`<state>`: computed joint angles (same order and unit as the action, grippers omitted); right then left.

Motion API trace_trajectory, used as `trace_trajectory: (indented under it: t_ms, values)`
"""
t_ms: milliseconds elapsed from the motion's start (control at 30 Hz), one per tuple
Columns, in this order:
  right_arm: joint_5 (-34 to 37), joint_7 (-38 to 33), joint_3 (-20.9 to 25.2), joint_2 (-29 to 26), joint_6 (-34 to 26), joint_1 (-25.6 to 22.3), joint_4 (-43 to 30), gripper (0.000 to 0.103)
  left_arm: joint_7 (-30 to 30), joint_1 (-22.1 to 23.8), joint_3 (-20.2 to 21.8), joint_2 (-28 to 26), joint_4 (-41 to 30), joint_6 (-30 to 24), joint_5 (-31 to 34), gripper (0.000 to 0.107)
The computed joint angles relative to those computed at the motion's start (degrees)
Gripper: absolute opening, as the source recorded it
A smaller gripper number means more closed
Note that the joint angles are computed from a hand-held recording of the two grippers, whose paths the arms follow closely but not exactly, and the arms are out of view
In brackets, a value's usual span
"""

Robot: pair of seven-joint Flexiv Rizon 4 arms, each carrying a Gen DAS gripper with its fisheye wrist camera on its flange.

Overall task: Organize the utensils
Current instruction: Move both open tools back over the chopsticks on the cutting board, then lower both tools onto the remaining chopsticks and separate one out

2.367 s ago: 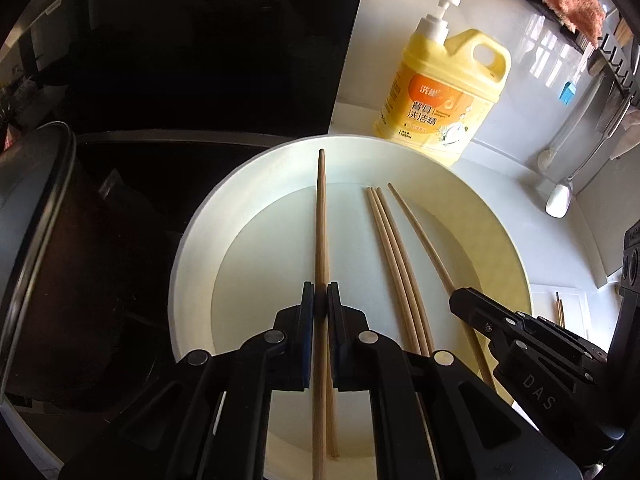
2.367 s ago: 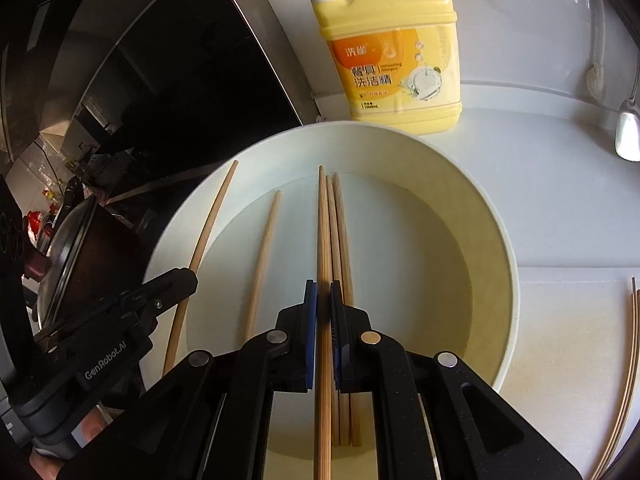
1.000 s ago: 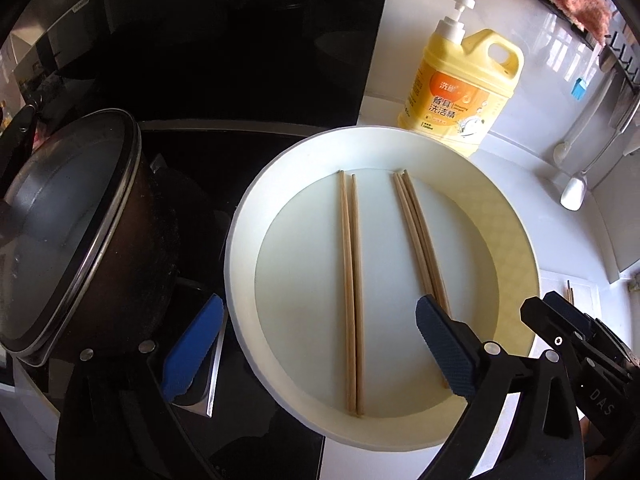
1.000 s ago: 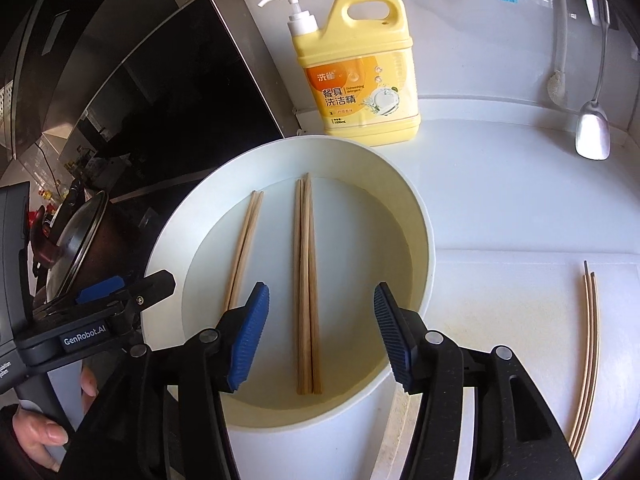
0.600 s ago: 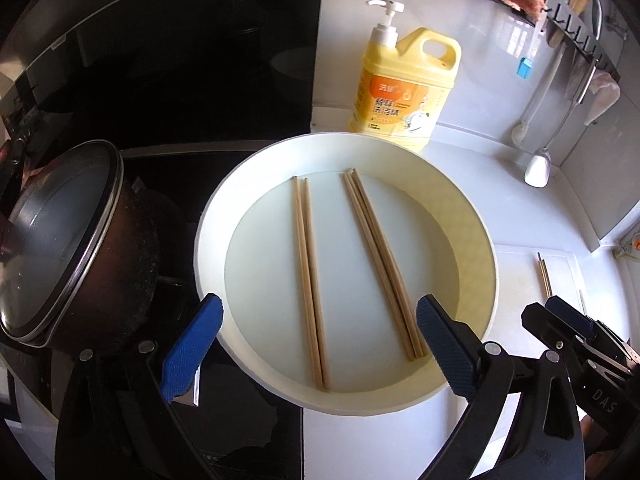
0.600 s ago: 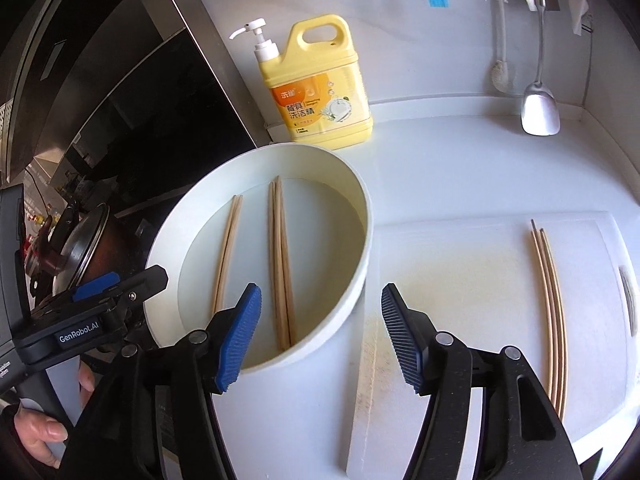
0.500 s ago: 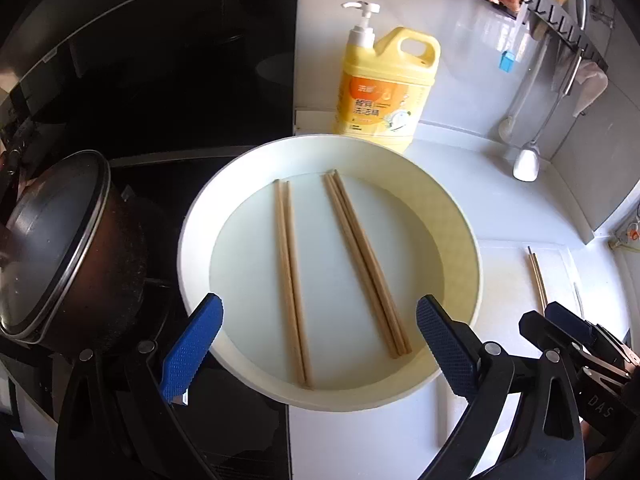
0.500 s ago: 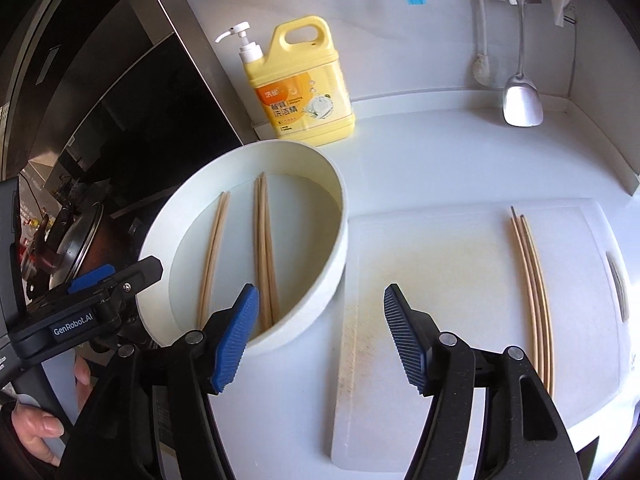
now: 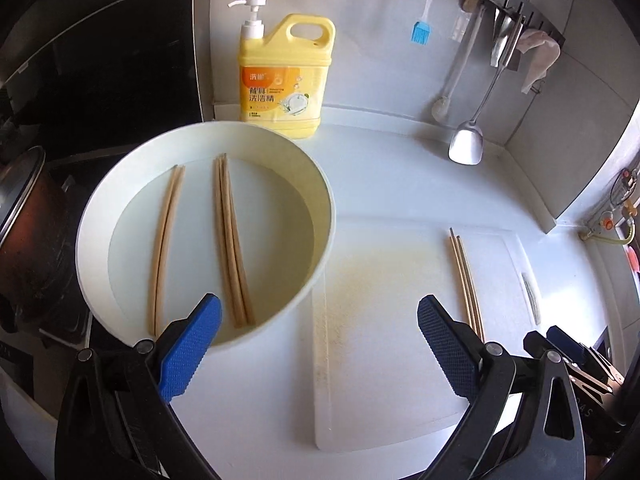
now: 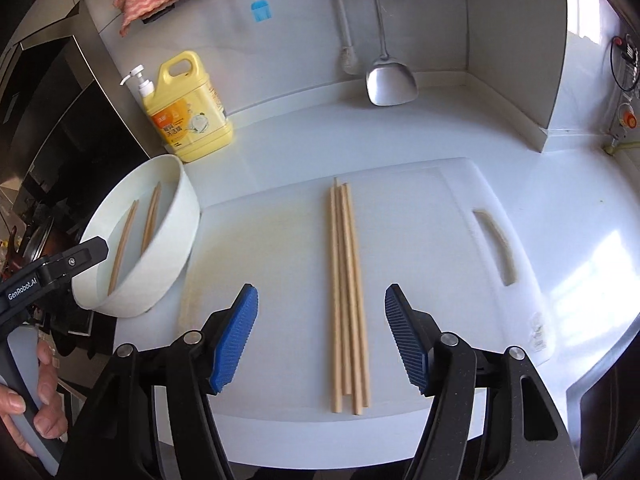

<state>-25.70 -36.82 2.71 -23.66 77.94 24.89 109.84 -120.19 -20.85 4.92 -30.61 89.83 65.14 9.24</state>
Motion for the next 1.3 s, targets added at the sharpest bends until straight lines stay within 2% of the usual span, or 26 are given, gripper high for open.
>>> trace_trajectory:
  t_ms: [100, 167, 200, 267, 400, 467, 533, 633, 667, 900, 1133, 1300]
  values:
    - [0.6, -3.7, 0.2, 0.8, 3.9, -2.7, 3.0, 0.065, -5.7, -3.6, 1.7, -0.2, -0.1, -0.8, 1.8, 0.097]
    - [0.7, -6.3, 0.0, 0.5, 5.8, -4.0, 4.3, 0.065, -10.3, -6.9, 3.9, -0.4, -1.4, -4.0, 5.1, 0.097]
    - [2.1, -8.7, 1.7, -0.1, 5.8, -5.7, 4.1, 0.065, -12.5, -8.0, 4.5, -0.3, -1.8, -5.3, 6.7, 0.097]
    - [4.9, -13.4, 4.5, -1.4, 6.3, -8.6, 3.5, 0.065, -16.2, -9.4, 4.9, -0.1, -2.2, -7.1, 9.5, 0.097]
    - [8.3, -17.2, 5.4, -3.8, 7.7, -9.5, 2.3, 0.065, -20.2, -10.1, 4.0, 0.0, -3.1, -10.6, 13.5, 0.097]
    - [8.7, -17.2, 3.2, -4.7, 10.2, -7.6, 2.5, 0.065, -21.5, -9.8, 3.5, -0.1, -3.1, -10.3, 15.2, 0.097]
    - [8.1, -16.4, -0.9, -5.4, 13.1, -4.0, 3.1, 0.065, -23.2, -9.9, 3.8, -0.6, -2.8, -8.0, 17.7, 0.097]
    - [7.4, -13.9, -12.2, -7.2, 18.5, 5.7, 4.4, 0.065, -26.8, -10.8, 5.4, -1.9, -2.6, -4.5, 22.1, 0.097]
    - [8.1, -13.7, -13.9, -8.0, 19.8, 7.3, 4.3, 0.065, -26.6, -10.3, 5.1, -2.5, -2.6, -3.6, 22.2, 0.097]
    - [13.2, -14.6, -15.5, -11.4, 21.2, 9.8, 2.2, 0.065, -25.9, -9.9, 5.4, -6.3, -3.0, 0.8, 21.4, 0.097]
    - [15.7, -15.9, -20.1, -11.8, 21.7, 14.4, 3.2, 0.065, -24.7, -10.9, 6.9, -8.5, -3.4, 4.4, 18.3, 0.097]
    - [16.0, -16.9, -19.7, -12.0, 20.8, 14.5, 2.9, 0.065, -24.2, -12.2, 8.2, -8.8, -3.2, 4.9, 17.2, 0.097]
